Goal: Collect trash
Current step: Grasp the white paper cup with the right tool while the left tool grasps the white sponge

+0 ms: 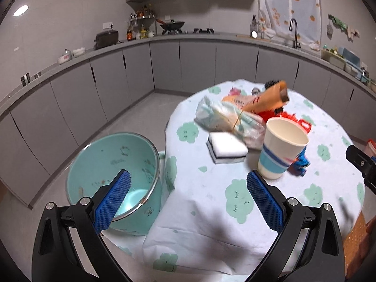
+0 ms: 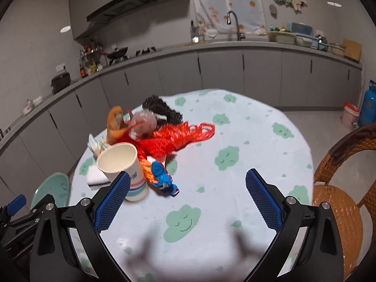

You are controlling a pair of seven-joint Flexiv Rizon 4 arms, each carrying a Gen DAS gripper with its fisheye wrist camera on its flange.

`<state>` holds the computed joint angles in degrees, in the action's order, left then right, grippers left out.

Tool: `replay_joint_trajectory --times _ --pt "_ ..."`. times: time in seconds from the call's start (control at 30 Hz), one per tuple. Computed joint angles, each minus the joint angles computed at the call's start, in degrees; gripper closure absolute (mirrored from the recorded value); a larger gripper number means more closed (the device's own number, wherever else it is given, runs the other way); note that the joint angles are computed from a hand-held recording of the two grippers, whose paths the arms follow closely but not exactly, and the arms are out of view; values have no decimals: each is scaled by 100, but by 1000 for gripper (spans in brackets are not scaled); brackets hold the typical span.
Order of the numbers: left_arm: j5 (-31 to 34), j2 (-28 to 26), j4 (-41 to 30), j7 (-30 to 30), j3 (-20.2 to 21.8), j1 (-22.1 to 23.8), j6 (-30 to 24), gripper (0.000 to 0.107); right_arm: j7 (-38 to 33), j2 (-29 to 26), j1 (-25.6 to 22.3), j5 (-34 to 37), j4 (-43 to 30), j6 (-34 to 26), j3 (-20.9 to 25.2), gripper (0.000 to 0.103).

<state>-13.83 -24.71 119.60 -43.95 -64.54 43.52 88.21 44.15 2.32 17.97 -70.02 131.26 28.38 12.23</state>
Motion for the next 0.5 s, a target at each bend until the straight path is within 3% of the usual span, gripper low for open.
replay_joint_trajectory --times 0.07,0.2,0.4,0.5 --pt "-7 -19 -120 8 371 -338 -68 11 27 -34 -106 -248 83 401 -115 19" --pt "-227 -88 -496 64 1226 -1122 -410 20 282 -93 -417 -990 163 1307 -356 19" --pt "-490 -193 -889 205 1982 -1806 -649 20 300 -422 -794 -2163 -194 2310 -642 19" --pt "-587 -234 -1114 194 2418 -2182 -783 19 50 -744 -893 -2308 -490 2657 -735 18"
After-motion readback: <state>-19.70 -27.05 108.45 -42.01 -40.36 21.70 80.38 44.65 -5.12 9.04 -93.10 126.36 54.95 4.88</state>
